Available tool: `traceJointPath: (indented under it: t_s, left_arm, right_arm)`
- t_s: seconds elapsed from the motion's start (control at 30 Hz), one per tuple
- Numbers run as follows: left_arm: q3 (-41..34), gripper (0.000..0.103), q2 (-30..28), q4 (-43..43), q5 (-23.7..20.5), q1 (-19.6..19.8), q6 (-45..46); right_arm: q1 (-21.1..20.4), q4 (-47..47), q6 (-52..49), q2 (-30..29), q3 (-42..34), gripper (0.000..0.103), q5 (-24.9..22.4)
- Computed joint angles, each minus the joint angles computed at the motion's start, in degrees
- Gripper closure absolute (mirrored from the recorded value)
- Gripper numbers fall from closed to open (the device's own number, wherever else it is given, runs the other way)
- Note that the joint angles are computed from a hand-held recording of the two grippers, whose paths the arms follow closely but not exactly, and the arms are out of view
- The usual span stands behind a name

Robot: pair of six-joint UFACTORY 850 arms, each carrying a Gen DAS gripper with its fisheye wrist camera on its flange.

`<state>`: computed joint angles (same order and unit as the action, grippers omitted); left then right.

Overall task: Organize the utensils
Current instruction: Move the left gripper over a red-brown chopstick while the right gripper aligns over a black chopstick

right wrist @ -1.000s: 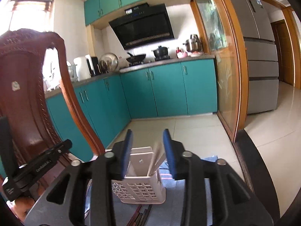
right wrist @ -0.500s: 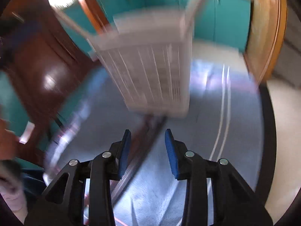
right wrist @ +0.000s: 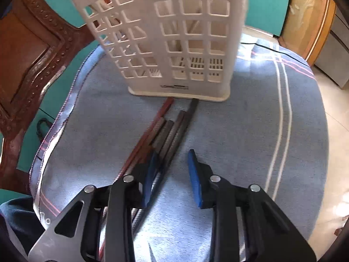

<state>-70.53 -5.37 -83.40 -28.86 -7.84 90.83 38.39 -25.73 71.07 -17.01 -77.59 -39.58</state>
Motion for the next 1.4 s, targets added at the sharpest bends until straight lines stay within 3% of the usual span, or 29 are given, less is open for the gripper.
traceJointPath:
  t_s: [0.2, 0.33, 0.47, 0.67, 0.8, 0.93, 1.07, 1.2, 1.3, 1.4]
  left_arm:
    - [-0.23, 0.049, -0.11, 0.75, 0.75, -0.38, -0.46]
    - [-0.4, 0.048, -0.49, 3.47, 2.0, -0.89, -2.51]
    - [-1.47, 0.048, -1.34, 8.06, 2.93, -1.19, -6.81]
    - [-3.01, 0.045, -2.69, 12.33, 1.35, -0.86, -12.23]
    - [-2.84, 0.045, -2.75, 13.3, 1.74, -1.27, -12.35]
    - [-2.59, 0.045, -2.75, 15.38, 1.7, -1.45, -12.97]
    - [-2.58, 0.044, -2.78, 16.77, 1.78, -1.46, -13.74]
    - [-3.85, 0.041, -3.62, 21.12, -0.57, -1.36, -17.3]
    - [-7.27, 0.04, -6.84, 32.78, -7.15, -1.94, -26.89]
    - [-9.79, 0.045, -9.99, 42.78, -10.88, -3.22, -34.91]
  right_arm:
    - [0.51, 0.11, 1.7, -0.04, -0.34, 0.073, -1.68]
    - [-0.25, 3.24, -0.45, 0.86, 0.37, 0.082, -2.16]
    - [-0.32, 3.86, -2.84, 1.3, 0.56, 0.082, -3.4]
    - [-1.68, 2.67, -0.16, 3.17, 3.72, 0.081, 1.62]
    - [-0.49, 0.1, 0.7, 1.48, 1.27, 0.082, -2.4]
    - [-1.23, 2.05, 0.97, 3.53, 2.82, 0.094, -1.01]
    - [-1.53, 0.99, 2.38, 6.74, 5.03, 0.096, -2.11]
    - [-2.91, 0.91, 3.39, 7.48, 6.39, 0.096, -6.04]
    - [-3.91, 2.46, 4.14, 8.12, 7.66, 0.09, -5.4]
    - [-3.97, 0.91, 5.81, 8.71, 7.89, 0.089, -5.25]
